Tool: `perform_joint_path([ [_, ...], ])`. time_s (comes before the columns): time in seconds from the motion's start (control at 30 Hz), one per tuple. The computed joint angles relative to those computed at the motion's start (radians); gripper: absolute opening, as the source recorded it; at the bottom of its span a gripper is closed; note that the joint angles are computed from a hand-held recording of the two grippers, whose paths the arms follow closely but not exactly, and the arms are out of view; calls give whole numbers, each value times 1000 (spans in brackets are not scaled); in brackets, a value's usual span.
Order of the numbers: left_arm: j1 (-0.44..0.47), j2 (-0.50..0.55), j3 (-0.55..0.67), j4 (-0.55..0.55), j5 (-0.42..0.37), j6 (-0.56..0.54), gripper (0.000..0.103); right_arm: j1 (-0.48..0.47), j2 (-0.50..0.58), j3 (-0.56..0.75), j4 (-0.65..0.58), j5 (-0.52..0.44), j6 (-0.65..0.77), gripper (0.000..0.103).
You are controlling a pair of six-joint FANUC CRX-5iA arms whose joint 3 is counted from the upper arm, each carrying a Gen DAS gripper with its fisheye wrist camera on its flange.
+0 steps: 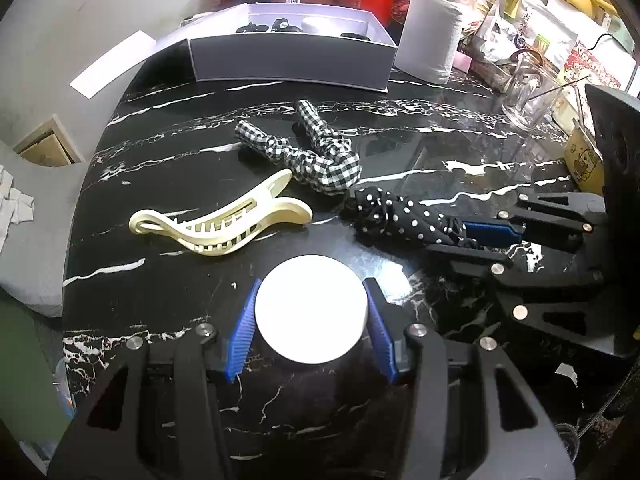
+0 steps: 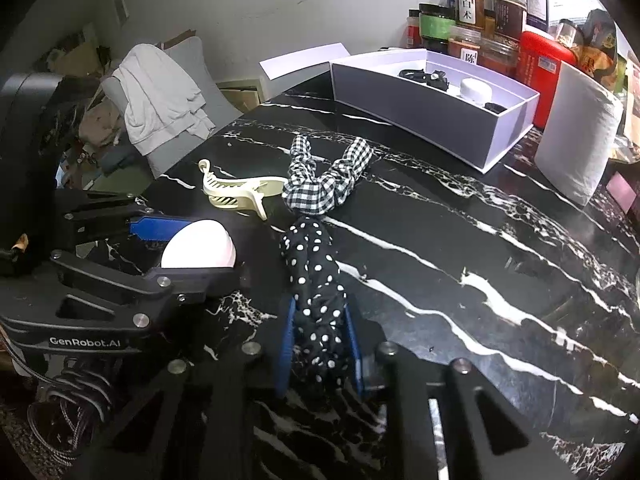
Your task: Organize objects
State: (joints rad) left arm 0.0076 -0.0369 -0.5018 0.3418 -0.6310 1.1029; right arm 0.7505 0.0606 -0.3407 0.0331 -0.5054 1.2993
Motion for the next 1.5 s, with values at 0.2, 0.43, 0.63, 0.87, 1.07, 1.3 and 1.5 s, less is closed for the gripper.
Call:
perform_joint_path([
  [0.2,9,-16,-13,18,-10,-8,49,13,-21,-17,21,7,-18,19],
  [0.43,7,-64,-34,13,2,3,49,40,-72,-71,103,38,-90,19],
  [0.63,-10,-108,-46,-7,14,32,49,72,-136,-147,235,62,-214,19],
  [0.87,-50,-154,-52,-30,31,56,49,89,-206,-215,363,76,-330,19],
  [1.07,-86,-159,-32,-44,35,53,49,87,-250,-262,433,89,-411,19],
  [1.3,-113,-138,-3,-27,38,44,49,76,-281,-279,455,80,-430,19],
  [1.5,-121,-105,33,-26,37,64,49,50,-271,-241,393,69,-341,19],
])
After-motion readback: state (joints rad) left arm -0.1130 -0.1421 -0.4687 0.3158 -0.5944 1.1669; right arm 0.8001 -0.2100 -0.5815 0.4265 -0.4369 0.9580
